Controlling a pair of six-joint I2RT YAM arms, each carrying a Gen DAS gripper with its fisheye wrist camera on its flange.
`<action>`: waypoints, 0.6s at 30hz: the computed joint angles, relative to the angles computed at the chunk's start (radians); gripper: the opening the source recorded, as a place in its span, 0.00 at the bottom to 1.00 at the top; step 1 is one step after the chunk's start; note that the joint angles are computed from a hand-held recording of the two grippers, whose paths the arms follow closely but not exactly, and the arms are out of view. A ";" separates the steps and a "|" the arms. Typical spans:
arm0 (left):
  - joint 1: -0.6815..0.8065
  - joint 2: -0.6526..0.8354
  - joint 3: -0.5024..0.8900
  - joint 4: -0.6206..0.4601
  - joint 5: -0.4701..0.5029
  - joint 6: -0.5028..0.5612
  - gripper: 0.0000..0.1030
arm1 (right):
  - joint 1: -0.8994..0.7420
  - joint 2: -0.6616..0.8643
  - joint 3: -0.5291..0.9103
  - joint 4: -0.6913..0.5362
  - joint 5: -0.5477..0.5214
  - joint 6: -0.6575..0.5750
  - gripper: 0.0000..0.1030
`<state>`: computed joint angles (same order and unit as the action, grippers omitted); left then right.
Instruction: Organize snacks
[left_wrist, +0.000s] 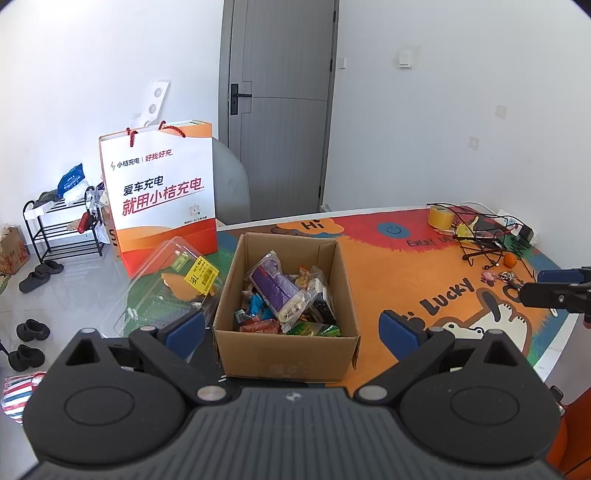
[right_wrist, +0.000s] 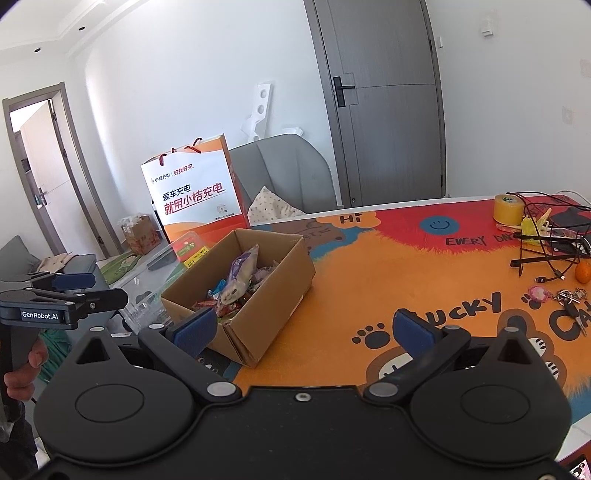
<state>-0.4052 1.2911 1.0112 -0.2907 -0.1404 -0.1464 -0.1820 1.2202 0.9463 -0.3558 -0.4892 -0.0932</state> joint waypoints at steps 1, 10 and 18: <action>0.001 -0.002 -0.002 0.003 -0.004 -0.005 0.97 | 0.001 0.000 0.000 0.000 0.001 0.000 1.00; 0.009 -0.007 -0.004 0.005 -0.008 -0.008 0.97 | 0.013 -0.003 -0.007 -0.004 0.014 -0.002 1.00; 0.005 -0.002 -0.004 0.003 -0.011 -0.005 0.97 | 0.011 0.001 -0.008 -0.005 0.011 -0.006 1.00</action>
